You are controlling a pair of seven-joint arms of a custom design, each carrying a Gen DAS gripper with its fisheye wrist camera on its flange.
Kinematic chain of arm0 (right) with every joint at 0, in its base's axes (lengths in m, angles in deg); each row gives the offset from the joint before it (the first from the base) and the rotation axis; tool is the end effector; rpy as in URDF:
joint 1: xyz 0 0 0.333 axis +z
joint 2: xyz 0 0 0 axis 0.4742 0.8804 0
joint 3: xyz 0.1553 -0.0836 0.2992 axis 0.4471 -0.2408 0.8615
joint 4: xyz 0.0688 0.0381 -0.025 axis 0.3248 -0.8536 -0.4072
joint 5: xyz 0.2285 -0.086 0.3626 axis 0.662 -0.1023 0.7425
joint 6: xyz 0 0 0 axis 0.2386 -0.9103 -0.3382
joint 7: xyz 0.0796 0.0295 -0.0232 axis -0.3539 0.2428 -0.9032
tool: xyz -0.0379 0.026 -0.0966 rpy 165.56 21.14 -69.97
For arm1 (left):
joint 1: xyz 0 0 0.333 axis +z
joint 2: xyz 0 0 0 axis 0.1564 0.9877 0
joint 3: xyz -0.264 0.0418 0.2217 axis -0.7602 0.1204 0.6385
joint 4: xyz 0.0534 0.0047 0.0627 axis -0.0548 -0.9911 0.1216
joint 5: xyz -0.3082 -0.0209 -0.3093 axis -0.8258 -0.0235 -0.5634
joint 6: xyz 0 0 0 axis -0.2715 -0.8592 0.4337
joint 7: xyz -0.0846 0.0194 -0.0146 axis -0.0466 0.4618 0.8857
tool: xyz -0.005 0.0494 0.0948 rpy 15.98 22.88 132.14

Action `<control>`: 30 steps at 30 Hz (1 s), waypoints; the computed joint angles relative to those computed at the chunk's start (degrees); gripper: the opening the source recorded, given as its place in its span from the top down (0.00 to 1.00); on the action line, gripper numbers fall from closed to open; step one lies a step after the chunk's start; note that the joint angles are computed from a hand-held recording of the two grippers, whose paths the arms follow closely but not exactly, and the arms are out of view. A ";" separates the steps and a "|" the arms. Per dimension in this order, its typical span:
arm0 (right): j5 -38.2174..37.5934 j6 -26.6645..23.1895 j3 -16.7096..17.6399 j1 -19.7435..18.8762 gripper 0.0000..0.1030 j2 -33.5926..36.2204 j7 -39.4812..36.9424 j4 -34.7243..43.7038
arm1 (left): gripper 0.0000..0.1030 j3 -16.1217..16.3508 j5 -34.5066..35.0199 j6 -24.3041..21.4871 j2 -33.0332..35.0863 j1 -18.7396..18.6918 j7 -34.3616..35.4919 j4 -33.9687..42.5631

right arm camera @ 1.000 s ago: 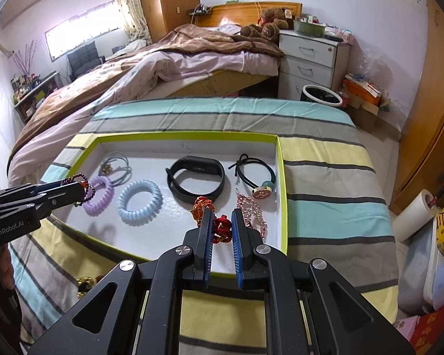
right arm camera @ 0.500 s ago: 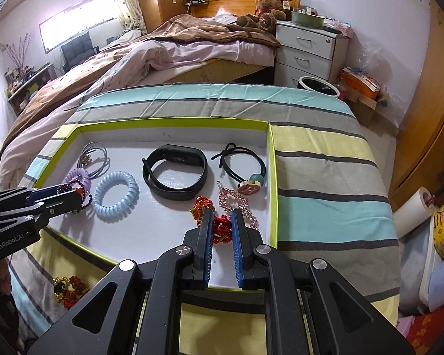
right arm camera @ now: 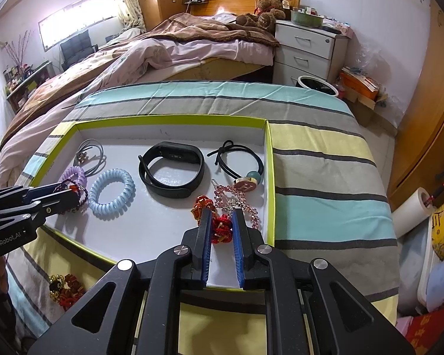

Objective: Organize jewelry
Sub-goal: 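Open both tools to release the bracelet and red charm in the box, then move both open tools back to the gold and red charms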

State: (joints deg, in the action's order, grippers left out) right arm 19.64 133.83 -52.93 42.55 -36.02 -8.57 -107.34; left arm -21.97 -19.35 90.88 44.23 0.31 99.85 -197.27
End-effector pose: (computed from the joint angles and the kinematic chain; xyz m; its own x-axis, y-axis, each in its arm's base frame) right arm 0.5833 0.1444 0.5253 0.3358 -0.9408 -0.0453 -0.7504 -0.2381 -0.6166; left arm 0.5565 -0.2264 0.5328 -0.0336 -0.9826 0.1828 -0.8236 -0.0764 -0.5620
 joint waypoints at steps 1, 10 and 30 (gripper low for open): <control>-0.05 0.01 0.00 -0.02 0.86 -0.04 0.03 -0.04 | 0.72 -0.02 0.12 -0.29 -0.08 0.01 -0.17 0.05; 0.89 -0.07 -0.09 0.01 0.83 0.02 -0.33 -0.02 | 0.60 0.03 -0.02 0.07 -0.42 -0.10 0.28 -0.09; 6.08 2.65 -0.81 1.28 0.64 -1.98 -3.24 -2.19 | 0.53 -1.41 3.71 0.20 -3.82 1.02 -5.10 -2.47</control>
